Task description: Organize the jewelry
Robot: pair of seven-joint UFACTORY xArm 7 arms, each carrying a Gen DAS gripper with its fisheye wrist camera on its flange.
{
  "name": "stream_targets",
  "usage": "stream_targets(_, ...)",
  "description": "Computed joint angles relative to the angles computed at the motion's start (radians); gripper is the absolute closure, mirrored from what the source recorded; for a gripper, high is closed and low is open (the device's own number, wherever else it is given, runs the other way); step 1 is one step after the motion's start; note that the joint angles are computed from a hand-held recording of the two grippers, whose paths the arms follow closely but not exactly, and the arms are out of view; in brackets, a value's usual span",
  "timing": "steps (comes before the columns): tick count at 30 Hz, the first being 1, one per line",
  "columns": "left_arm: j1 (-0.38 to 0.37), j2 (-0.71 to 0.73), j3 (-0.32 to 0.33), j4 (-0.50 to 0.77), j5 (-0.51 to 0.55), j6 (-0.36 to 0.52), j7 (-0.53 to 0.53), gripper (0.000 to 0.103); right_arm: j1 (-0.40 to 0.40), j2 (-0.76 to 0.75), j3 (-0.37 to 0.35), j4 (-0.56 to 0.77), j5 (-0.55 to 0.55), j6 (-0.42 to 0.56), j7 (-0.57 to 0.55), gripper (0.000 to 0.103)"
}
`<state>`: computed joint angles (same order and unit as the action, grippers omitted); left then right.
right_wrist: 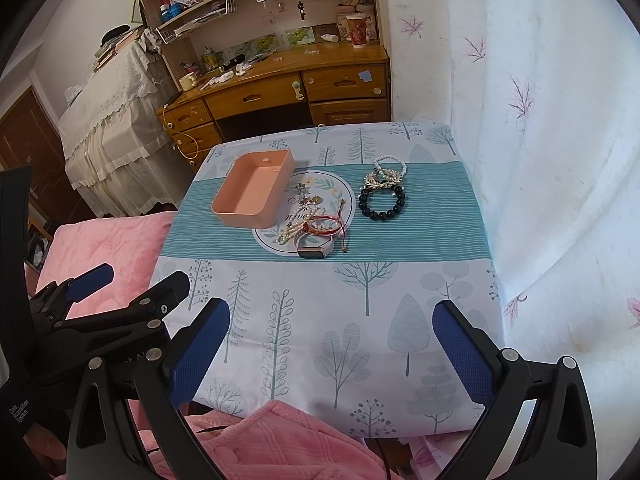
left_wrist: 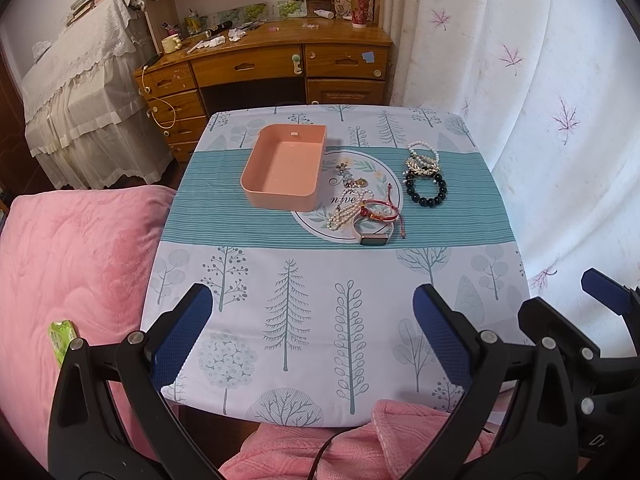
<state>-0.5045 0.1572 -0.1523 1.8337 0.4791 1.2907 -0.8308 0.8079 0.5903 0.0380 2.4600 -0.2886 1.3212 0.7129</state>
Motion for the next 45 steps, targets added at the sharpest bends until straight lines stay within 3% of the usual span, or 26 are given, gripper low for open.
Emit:
stream_targets(37, 0.022, -0.016, -0.001, -0.032, -0.014, -0.022, 0.009, 0.003, 0.003, 0.012, -0.006, 0.026, 0.009, 0.014, -0.005, 0.0)
stream_targets(40, 0.028, -0.014, -0.001, -0.04, -0.038, -0.027, 0.015, 0.003, 0.011, 0.07, -0.009, 0.117, 0.021, 0.055, -0.008, 0.0)
stream_targets(45, 0.057, -0.025, 0.002, -0.088, -0.123, -0.079, 0.048, 0.003, 0.013, 0.058, -0.017, 0.079, 0.037, 0.033, 0.001, 0.0)
